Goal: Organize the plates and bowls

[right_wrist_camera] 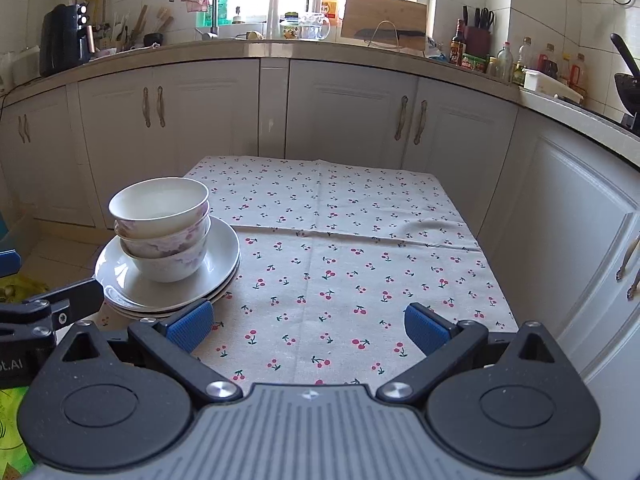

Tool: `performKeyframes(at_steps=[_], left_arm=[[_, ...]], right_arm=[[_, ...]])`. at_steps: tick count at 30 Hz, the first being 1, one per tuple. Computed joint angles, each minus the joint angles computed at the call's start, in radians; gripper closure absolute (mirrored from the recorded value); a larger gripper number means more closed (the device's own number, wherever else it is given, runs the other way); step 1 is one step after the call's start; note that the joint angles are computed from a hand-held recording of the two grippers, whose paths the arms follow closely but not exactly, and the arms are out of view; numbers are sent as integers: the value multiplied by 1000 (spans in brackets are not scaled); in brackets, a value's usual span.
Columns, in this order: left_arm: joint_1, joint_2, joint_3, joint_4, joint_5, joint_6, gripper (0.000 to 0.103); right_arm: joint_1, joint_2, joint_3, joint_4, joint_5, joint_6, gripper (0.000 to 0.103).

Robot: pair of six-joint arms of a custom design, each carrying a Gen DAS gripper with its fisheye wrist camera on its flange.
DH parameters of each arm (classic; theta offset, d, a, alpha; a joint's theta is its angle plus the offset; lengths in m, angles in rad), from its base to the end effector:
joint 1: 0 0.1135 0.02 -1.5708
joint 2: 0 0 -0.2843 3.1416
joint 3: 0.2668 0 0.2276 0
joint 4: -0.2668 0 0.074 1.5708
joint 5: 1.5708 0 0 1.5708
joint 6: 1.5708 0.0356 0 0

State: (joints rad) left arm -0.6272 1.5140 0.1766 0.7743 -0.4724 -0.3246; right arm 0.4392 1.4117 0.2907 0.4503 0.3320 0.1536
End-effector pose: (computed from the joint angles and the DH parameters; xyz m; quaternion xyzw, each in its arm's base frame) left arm 0.1734 -0.1057 0.1412 0.0166 0.8587 -0.0329 0.5111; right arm 0.1939 0.0783 0.1557 -0.0552 0.8892 -0.0170 0.4538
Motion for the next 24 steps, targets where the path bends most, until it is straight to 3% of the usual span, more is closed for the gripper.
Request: performKeyframes(at_steps=[24], left_arm=[[-25,-19,9,-42,-18,-35,1]], right_arm=[[44,-47,-18,-10,63,32,0]])
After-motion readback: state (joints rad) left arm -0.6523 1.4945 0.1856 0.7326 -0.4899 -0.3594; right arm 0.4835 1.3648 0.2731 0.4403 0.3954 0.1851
